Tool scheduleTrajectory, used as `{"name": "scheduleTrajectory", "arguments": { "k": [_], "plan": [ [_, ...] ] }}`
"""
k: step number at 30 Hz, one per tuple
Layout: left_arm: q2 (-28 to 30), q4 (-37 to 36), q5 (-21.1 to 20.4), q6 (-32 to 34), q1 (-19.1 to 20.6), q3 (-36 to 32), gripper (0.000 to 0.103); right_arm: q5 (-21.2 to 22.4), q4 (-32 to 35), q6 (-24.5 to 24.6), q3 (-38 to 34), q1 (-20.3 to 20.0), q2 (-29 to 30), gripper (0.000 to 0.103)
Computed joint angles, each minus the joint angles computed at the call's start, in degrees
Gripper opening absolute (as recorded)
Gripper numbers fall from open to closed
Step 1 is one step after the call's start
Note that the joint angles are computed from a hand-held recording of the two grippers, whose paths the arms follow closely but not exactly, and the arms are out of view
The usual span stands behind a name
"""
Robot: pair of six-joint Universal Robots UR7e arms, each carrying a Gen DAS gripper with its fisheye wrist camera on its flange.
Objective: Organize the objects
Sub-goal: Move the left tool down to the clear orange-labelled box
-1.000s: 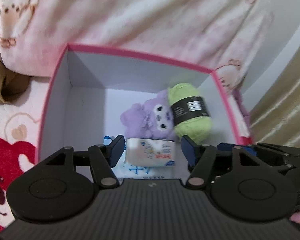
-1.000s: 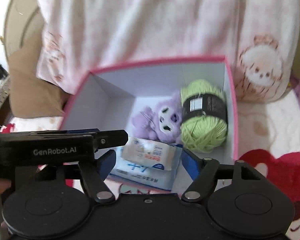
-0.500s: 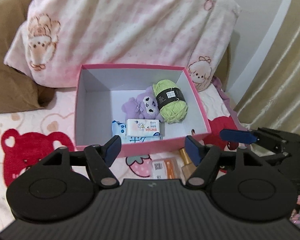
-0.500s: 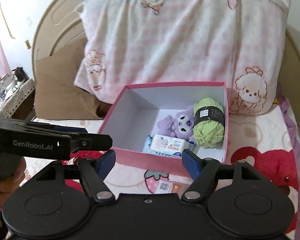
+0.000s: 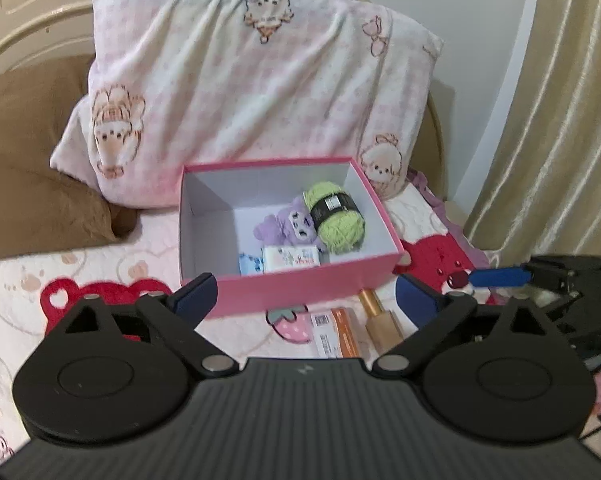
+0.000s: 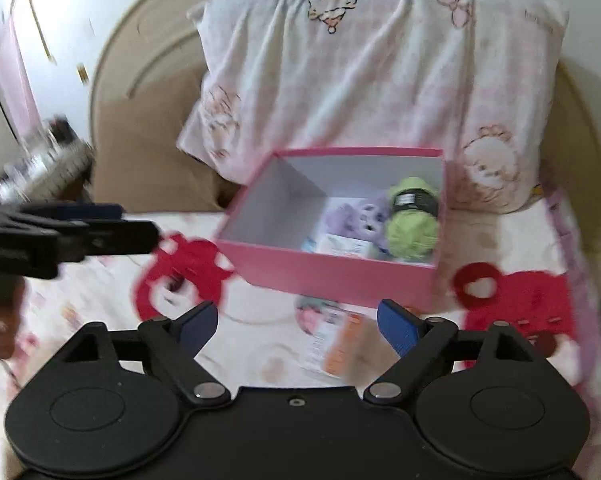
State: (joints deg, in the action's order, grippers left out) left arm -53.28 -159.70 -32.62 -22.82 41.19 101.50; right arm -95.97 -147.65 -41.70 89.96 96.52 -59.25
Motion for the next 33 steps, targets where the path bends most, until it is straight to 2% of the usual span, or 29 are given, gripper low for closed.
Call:
{"name": "scheduleTrajectory", "arguments": {
  "k": [1,3,6,9,12,14,17,20,26,29,33],
  "plan": [
    [-0.4,0.4,-0.7,-1.1,0.0,0.5,0.097,-1.0,-0.1,-0.5,0.3,0.2,-0.2,0.092],
    [-0.9,0.0,-1.9,-3.1,0.0,1.6,0.097,-1.1,1.6,-0.2,0.3,0.1,-0.9,0.101],
    [-1.0,-0.7,-2.5,-3.3,0.1,2.5,0.097,-1.9,3.6,-1.0,0.4,0.3,-1.4,0.101],
    [-0.6,-0.4,-4.0,-3.2,0.6,2.4,0.097,-4.5,2.0,-4.0,1.5,0.9,-1.0,0.102],
    [-0.1,1.4,-6.5,-5.3,1.8,1.7,0.097,-6.9,0.1,-6.0,2.5,1.4,-0.2,0.103],
    [0.4,-0.3,-8.7,-5.3,2.8,1.8,0.097,-7.8,-0.1,-7.3,2.7,1.5,0.4,0.103],
    [2.0,-2.6,-7.6,-3.9,3.3,2.0,0.095,-9.1,0.0,-8.4,2.5,1.5,2.0,0.103],
    [3.5,-4.3,-8.1,-2.7,4.4,1.7,0.094,-9.2,1.7,-8.4,1.5,1.1,3.7,0.103],
    [5.5,-4.3,-12.4,-7.1,8.1,0.0,0.094,-10.0,2.9,-8.9,-1.0,0.5,7.6,0.103],
    [6.9,-6.0,-15.6,-6.9,10.4,-1.0,0.094,-10.9,2.6,-8.5,-2.8,0.2,9.9,0.102],
    [9.2,-7.3,-16.4,-4.9,12.5,-2.7,0.091,-12.2,2.0,-8.4,-4.9,0.0,12.9,0.1]
  ]
}}
